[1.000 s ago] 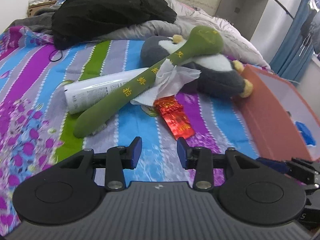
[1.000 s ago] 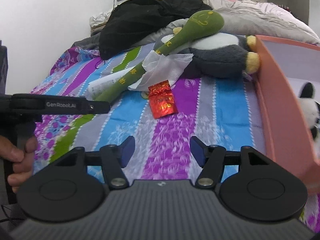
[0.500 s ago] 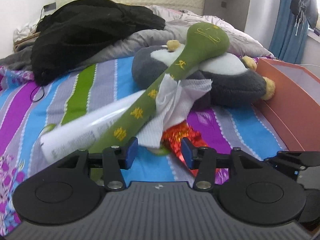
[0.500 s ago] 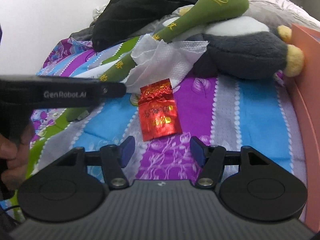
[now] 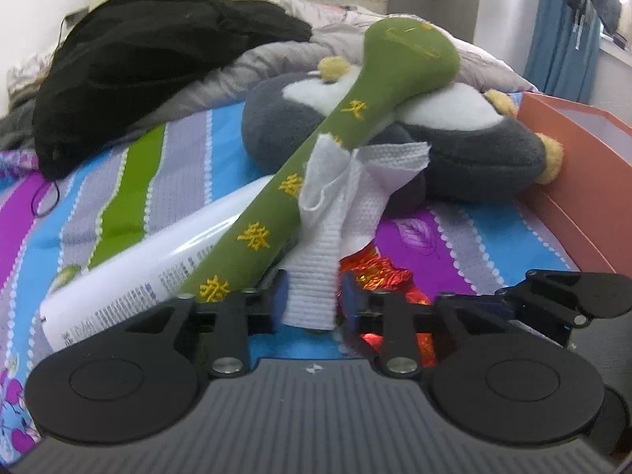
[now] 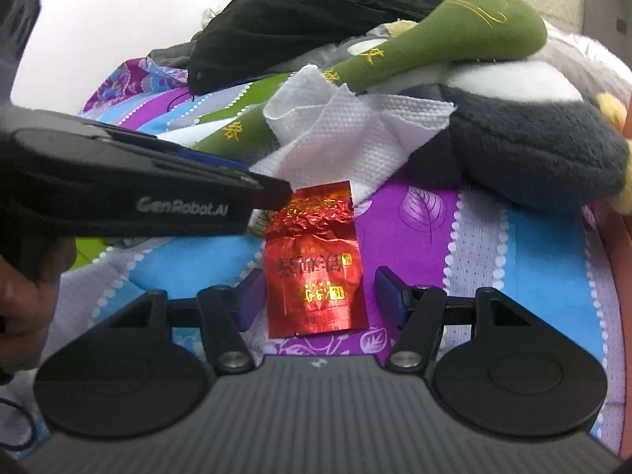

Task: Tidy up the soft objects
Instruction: 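Reach both tools down toward the white wet wipe and red snack packet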

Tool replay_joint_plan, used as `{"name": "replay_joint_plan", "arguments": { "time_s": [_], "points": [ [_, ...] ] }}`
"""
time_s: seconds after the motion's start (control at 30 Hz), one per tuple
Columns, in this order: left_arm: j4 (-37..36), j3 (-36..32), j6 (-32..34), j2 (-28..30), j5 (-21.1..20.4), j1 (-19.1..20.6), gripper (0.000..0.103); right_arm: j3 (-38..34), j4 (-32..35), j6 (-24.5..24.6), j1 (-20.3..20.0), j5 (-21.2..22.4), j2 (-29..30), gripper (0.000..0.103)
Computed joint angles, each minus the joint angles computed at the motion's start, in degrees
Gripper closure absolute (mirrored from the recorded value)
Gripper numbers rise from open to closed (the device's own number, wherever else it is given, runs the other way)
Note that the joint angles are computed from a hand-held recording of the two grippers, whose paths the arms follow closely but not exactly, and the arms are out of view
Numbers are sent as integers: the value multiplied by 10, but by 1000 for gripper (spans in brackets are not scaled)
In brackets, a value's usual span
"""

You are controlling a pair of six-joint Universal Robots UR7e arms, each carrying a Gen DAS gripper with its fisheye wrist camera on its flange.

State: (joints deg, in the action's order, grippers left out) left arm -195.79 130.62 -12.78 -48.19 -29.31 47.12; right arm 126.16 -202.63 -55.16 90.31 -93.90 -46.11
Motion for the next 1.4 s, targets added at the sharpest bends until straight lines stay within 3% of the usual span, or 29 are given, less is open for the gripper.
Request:
{"name": "replay_joint_plan", "arguments": {
  "time_s": [0.07,0.17,0.3,0.63,0.9,1.03,1.2,1.3,1.4],
  "points": [
    [3,0,-9,0,4,1,95,-1,-2,-5,1,0,1,41],
    [-14,9,-20,-6,3,-4,99,2,-8,-7,2,-3,-1,48],
    [-9,21,-51,-19,6,-18,102,9,-1,1,3,-9,-15,57],
    [51,60,-165,-60,-7,-81,103,65,-10,12,-3,-25,-75,64],
    [187,103,-320,-111,-26,-148,103,118,-9,26,-13,-42,-145,65],
    [259,120,-395,-141,-41,-183,103,145,-7,24,-20,-50,-181,71],
    [390,133,-500,-181,-48,-234,103,180,4,31,-34,-53,-225,73],
    [482,137,-571,-209,-56,-255,103,195,21,54,-48,-29,-247,72],
    [562,142,-632,-238,-74,-272,103,195,8,79,-50,-26,-236,71]
  ]
}}
